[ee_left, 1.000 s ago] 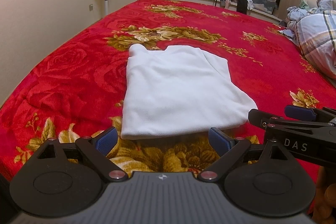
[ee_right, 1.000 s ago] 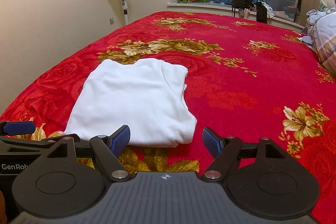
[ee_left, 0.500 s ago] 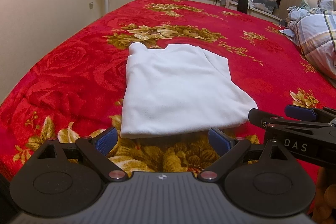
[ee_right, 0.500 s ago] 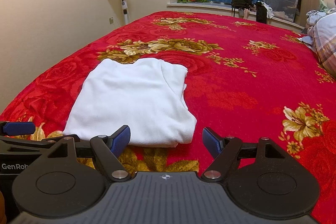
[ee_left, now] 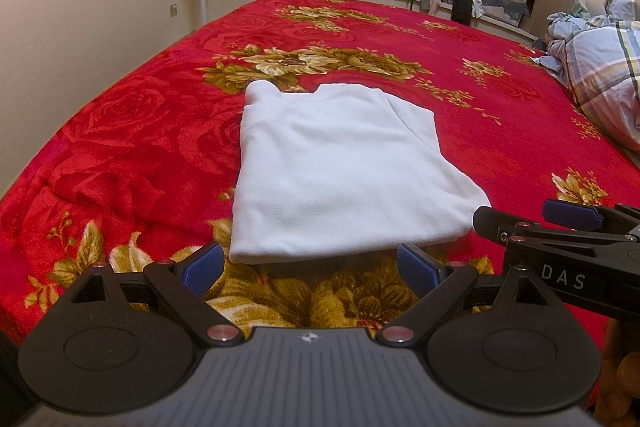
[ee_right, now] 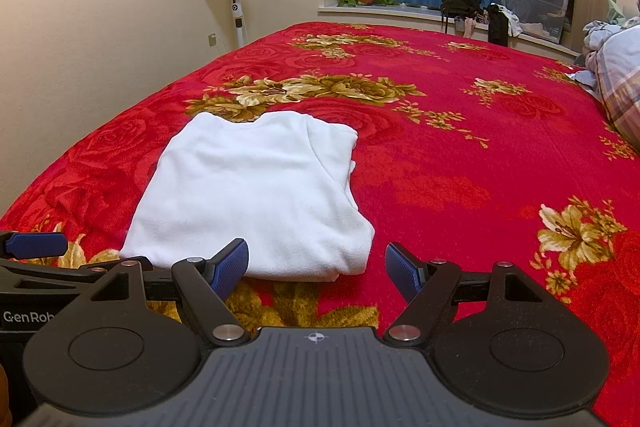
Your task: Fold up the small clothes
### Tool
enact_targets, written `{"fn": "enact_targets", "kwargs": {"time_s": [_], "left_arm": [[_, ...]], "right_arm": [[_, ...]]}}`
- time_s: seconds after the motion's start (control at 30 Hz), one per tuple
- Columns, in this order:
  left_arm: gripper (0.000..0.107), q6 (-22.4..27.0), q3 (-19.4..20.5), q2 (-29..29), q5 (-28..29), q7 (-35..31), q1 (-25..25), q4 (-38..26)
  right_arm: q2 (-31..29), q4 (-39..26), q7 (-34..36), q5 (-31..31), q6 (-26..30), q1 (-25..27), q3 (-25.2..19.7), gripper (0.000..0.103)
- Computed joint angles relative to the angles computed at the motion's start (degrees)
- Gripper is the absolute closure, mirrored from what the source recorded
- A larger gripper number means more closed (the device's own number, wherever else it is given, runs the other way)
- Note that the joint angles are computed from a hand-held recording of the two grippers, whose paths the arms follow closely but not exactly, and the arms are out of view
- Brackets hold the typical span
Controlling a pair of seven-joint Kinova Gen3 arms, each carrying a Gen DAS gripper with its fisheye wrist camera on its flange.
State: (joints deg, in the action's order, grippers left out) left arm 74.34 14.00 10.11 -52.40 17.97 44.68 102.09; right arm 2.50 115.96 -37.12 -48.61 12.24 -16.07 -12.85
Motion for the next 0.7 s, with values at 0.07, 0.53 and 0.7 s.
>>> {"fn": "enact_targets", "kwargs": {"time_s": [0.07,0.53,0.7], "left_arm": [[0.012,0.0,0.0,0.0,0.0,0.0,0.0,0.0],[0.012,-0.3,0.0,0.2,0.1,0.4,0.0,0.0],[0.012,0.2,-0.1,0.4,-0.3,0.7,0.3,0.0]], "right_arm": [[0.0,0.0,-0.9,0.8,0.0,-0.3,0.1,0.026],[0.1,0.0,-0.8,0.8,-0.1,-0.1,-0.1,0.026],[0.0,0.0,-0.8,0.9,-0.1,-0.1,-0.1,0.026]]}}
